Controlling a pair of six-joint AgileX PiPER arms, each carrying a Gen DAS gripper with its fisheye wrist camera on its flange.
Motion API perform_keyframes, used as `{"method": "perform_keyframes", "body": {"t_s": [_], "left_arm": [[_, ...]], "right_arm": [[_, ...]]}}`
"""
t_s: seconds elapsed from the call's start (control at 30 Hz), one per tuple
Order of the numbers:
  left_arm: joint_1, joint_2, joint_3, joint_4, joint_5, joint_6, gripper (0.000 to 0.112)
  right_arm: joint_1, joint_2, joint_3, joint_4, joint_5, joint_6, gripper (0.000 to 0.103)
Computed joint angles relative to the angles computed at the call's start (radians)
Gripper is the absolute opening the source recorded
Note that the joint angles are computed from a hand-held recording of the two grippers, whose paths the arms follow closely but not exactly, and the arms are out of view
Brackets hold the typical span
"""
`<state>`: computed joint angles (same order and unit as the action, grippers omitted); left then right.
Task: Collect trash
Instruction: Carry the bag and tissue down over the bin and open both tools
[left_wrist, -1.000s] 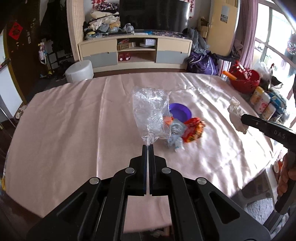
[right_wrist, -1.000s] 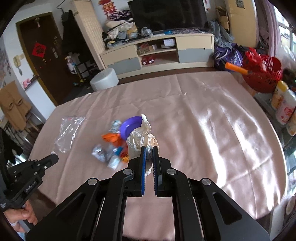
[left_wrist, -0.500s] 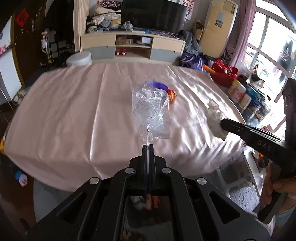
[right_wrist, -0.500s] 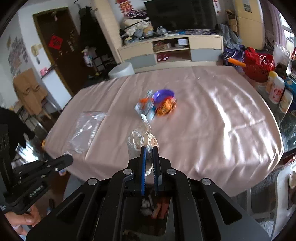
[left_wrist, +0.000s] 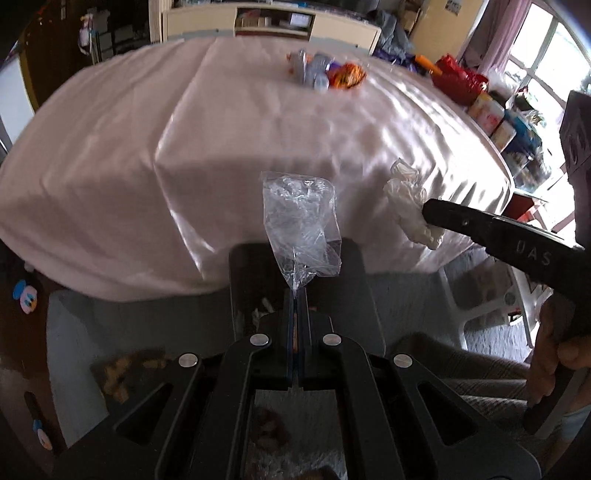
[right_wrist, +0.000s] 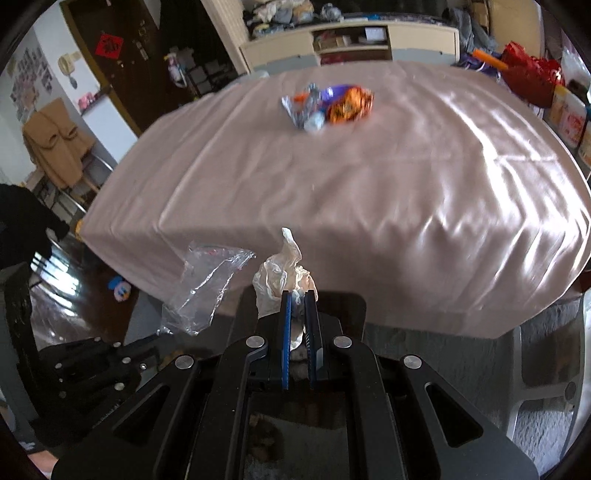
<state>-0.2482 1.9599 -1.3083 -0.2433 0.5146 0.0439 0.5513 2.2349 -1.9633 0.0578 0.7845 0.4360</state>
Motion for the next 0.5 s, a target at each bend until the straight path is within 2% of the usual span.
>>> {"method": "perform_keyframes", "body": {"t_s": [0.5], "left_arm": [[0.006,0.061,-0.022,-0.005,0.021,0.011,0.002]], "right_arm": [[0.008,0.093,-0.071,0.036,0.092,0.024,0.012]]}}
